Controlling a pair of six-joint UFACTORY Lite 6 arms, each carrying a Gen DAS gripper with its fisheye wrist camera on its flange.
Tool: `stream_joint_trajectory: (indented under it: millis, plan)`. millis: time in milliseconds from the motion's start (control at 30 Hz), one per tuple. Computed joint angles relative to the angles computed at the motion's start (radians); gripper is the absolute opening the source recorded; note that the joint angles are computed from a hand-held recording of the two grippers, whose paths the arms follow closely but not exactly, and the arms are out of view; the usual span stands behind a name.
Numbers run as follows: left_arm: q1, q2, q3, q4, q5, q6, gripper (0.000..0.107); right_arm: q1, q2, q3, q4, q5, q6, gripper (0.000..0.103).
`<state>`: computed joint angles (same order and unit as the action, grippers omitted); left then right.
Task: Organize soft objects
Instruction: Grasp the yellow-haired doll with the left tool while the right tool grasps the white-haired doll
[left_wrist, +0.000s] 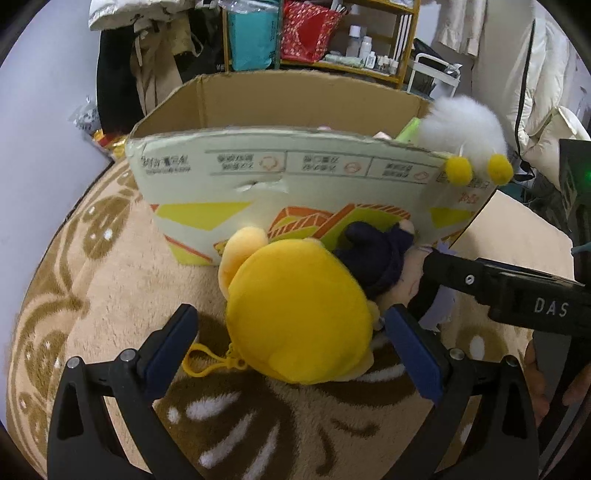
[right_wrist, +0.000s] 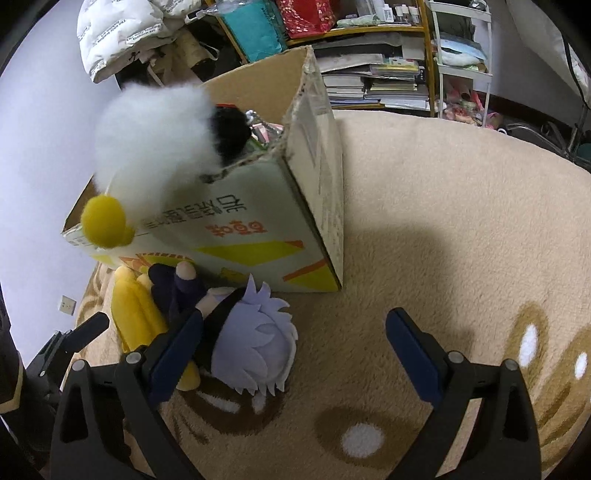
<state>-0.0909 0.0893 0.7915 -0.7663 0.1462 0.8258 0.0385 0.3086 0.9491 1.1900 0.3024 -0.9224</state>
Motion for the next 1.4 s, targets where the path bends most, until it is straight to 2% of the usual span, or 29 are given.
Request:
stream_joint_trajectory:
  millis: [67, 233, 400, 500, 600, 667, 733, 800, 833, 867, 900, 1000, 1233, 1400]
  plan:
    - [-0.006, 0.01, 0.005, -0.029, 0.002, 0.024, 0.1, 0.004, -0.001, -0.003, 0.009, -0.006, -0.007, 0.103]
    - [-0.034, 0.064, 0.028, 0.104, -0.017, -0.121, 0.1, 0.018, -0.013, -0.013, -0.012, -0.04, 0.016, 0.103]
    - [-0.035, 0.1, 0.044, 0.139, -0.022, -0.172, 0.1, 0.024, -0.033, -0.026, 0.01, -0.026, -0.007, 0.103]
    - [-0.019, 0.11, 0.054, 0.079, -0.012, -0.116, 0.1, 0.043, -0.03, -0.025, -0.036, -0.049, 0.047, 0.103]
    - [0.0, 0.126, 0.067, -0.015, 0.013, -0.015, 0.088, 0.062, -0.033, -0.021, -0.042, -0.059, 0.053, 0.102]
    - [0.005, 0.136, 0.076, -0.062, 0.04, 0.032, 0.08, 0.071, -0.024, -0.012, -0.023, -0.05, 0.03, 0.096]
    - [-0.007, 0.125, 0.066, -0.017, 0.025, -0.029, 0.078, 0.068, -0.018, -0.01, 0.024, -0.028, -0.017, 0.091]
    - [-0.012, 0.104, 0.051, -0.009, 0.019, -0.044, 0.077, 0.054, -0.019, -0.018, 0.105, 0.007, -0.102, 0.073]
    - [-0.015, 0.091, 0.04, 0.0, 0.016, -0.049, 0.076, 0.042, -0.018, -0.019, 0.134, 0.034, -0.131, 0.068]
    - [-0.018, 0.078, 0.027, 0.014, 0.009, -0.061, 0.075, 0.036, -0.016, -0.02, 0.154, 0.054, -0.148, 0.058]
    - [-0.021, 0.064, 0.012, 0.023, 0.002, -0.069, 0.075, 0.025, -0.017, -0.022, 0.175, 0.082, -0.166, 0.052]
    - [-0.023, 0.025, -0.023, 0.104, -0.008, -0.158, 0.075, 0.051, -0.051, -0.05, 0.165, 0.039, -0.135, 0.052]
    - [0.057, -0.052, -0.046, 0.011, 0.016, -0.027, 0.074, 0.104, -0.169, -0.123, 0.046, -0.042, -0.039, 0.049]
    - [0.087, -0.17, -0.089, 0.109, 0.037, -0.119, 0.074, 0.092, -0.309, -0.194, -0.106, -0.054, 0.141, 0.049]
